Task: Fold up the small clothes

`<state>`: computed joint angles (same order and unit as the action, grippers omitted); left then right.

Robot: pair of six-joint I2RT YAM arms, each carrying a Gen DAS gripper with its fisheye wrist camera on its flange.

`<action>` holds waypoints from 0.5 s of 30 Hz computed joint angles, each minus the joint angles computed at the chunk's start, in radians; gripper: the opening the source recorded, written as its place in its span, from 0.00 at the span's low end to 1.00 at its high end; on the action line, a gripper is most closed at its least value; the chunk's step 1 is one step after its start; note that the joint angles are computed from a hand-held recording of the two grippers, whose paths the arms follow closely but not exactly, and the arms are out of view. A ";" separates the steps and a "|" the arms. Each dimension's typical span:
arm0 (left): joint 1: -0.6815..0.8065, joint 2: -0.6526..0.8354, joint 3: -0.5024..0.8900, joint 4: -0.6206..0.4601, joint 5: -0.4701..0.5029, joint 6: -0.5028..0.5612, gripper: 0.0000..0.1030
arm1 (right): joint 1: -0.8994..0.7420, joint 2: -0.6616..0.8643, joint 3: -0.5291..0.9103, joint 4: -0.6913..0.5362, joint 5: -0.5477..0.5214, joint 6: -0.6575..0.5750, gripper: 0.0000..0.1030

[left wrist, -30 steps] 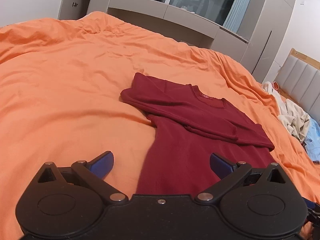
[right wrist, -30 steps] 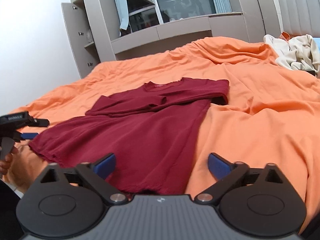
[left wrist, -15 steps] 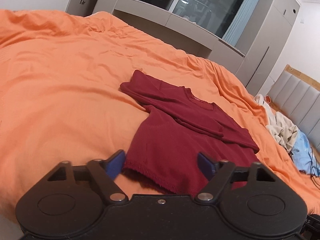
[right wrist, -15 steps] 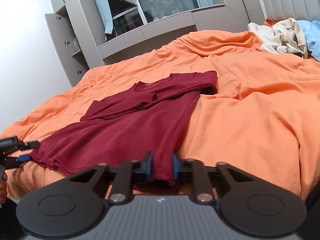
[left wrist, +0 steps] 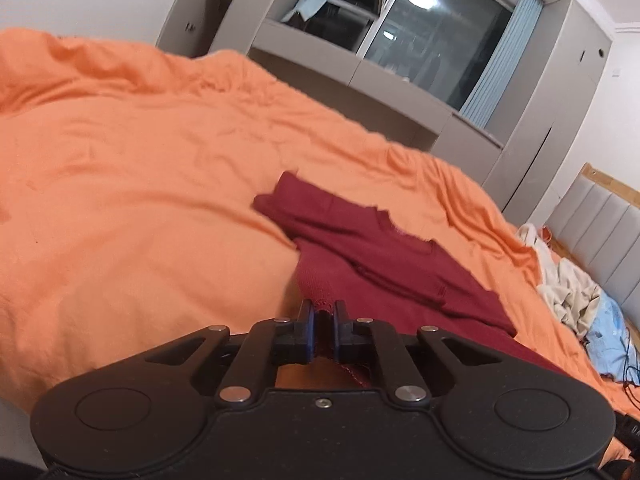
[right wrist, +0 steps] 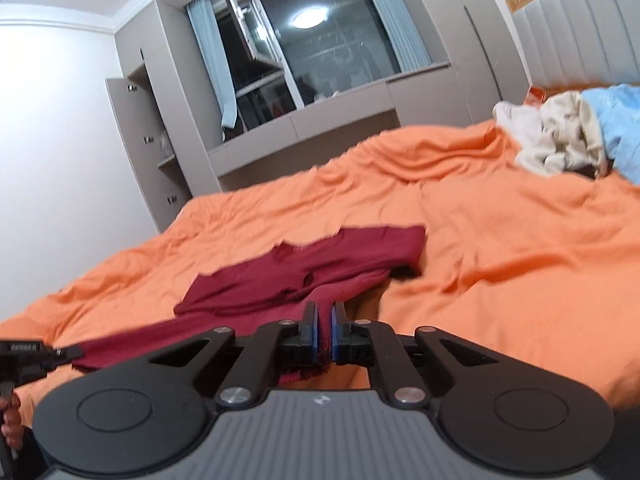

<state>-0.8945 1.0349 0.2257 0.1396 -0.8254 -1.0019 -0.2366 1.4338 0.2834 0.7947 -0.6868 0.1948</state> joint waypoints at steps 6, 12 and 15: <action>-0.248 -0.028 0.065 -0.197 -0.158 -0.181 0.07 | -0.187 -0.156 0.001 -0.180 -0.140 -0.080 0.06; -0.491 0.052 0.201 -0.542 -0.308 -0.482 0.06 | -0.269 -0.195 -0.023 -0.277 -0.147 -0.181 0.00; -0.519 0.087 0.213 -0.602 -0.296 -0.546 0.06 | -0.258 -0.138 0.012 -0.363 -0.134 -0.244 0.00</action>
<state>-1.4139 1.1221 0.4390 -0.4621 -1.1218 -1.5477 -0.4944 1.2961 0.2957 0.4317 -0.8208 -0.0492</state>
